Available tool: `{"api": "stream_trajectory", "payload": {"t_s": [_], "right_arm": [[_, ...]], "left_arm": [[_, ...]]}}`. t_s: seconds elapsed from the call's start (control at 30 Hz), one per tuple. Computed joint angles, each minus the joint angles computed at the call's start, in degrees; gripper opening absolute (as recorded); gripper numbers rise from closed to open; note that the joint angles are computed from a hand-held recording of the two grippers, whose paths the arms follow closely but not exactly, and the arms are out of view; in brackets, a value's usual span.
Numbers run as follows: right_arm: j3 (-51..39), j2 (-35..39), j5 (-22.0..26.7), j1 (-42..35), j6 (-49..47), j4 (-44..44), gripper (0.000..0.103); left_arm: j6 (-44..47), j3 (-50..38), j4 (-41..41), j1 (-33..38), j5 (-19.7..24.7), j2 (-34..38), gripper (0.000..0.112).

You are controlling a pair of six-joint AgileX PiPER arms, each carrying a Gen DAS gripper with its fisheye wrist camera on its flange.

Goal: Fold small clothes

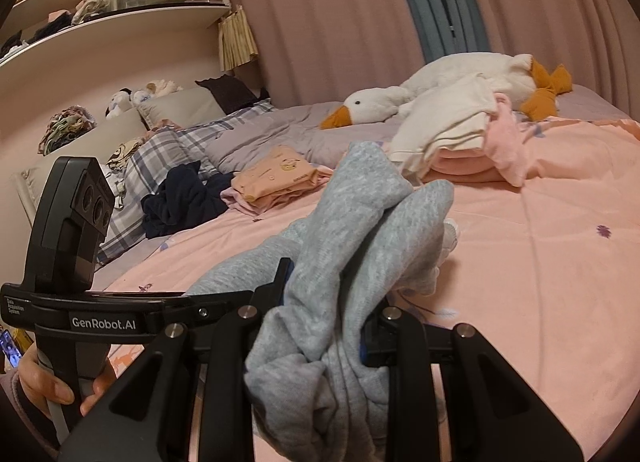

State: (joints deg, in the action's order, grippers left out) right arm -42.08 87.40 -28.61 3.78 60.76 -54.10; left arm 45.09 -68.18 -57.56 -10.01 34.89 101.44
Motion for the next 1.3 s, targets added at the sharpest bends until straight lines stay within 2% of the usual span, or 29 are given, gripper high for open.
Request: {"api": "stream_trajectory", "payload": {"t_s": [0.53, 0.73, 0.93, 1.03, 1.3], "right_arm": [[-4.23, 5.12, 4.06, 5.09, 1.72, -1.18, 0.027], [-4.38, 5.73, 3.78, 2.99, 11.61, -9.47, 0.030], [-3.66, 6.10, 3.66, 1.28, 17.41, -14.19, 0.031], [-3.74, 6.58, 2.32, -0.21, 22.71, -18.51, 0.033], [-2.98, 8.20, -0.95, -3.65, 28.99, -21.91, 0.034]], "left_arm": [[0.47, 0.37, 0.41, 3.57, 1.99, 3.07, 0.054], [-2.50, -0.46, 3.84, 3.20, 2.27, 3.97, 0.054], [-3.45, -0.19, 5.35, 3.39, 2.30, 4.44, 0.054], [-4.37, -0.49, 6.07, 3.63, 2.82, 4.90, 0.054], [-5.46, -0.54, 7.01, 3.87, 3.08, 5.46, 0.054]]}}
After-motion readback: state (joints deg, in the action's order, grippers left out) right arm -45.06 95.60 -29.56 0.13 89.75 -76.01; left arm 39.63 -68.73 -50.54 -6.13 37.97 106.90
